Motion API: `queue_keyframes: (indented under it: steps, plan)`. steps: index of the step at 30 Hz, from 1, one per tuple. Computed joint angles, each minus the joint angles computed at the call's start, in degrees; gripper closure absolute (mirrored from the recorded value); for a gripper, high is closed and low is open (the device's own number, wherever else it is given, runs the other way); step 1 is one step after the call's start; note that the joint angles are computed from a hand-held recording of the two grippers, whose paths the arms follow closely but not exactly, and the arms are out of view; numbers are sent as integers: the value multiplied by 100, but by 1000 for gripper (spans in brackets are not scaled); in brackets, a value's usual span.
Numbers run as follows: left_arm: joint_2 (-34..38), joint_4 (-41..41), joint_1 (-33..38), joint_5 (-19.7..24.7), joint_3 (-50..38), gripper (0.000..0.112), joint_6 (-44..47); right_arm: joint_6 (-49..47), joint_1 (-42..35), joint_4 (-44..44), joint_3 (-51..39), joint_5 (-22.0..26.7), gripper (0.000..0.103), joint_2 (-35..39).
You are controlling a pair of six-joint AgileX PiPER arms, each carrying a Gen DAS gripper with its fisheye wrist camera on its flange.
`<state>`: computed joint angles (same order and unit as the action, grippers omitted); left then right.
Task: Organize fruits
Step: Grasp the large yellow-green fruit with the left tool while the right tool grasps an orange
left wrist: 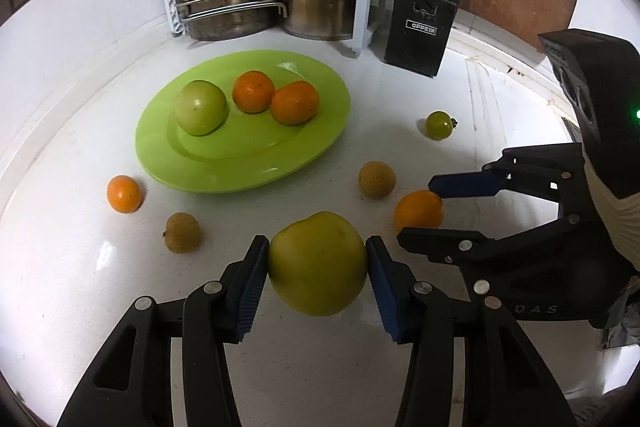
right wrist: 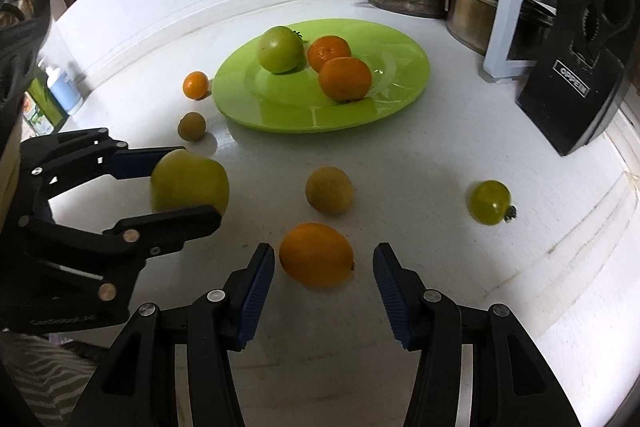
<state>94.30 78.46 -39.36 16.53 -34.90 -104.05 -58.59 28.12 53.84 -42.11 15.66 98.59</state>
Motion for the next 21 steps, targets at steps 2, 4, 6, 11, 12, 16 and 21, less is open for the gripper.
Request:
queue_keyframes:
  steps: [2,4,6,11,12,16,21]
  plan:
    - [9,6,37,-7,22,63,-45,158,6,-162,-95,71,60,104]
    - [1,88,38,-1,57,63,-166,234,22,-232,-118,69,63,135]
    - [-11,202,31,7,98,63,-319,383,73,-343,-95,7,63,114]
    - [-131,457,-20,56,198,63,-630,542,130,-416,8,-75,63,-21]
    - [-167,474,-28,69,212,63,-652,560,129,-412,26,-80,63,-59]
    - [-298,501,-42,133,247,63,-683,741,127,-486,69,-89,63,-221]
    - [-414,260,12,259,185,63,-343,1306,162,-833,4,-150,63,-402]
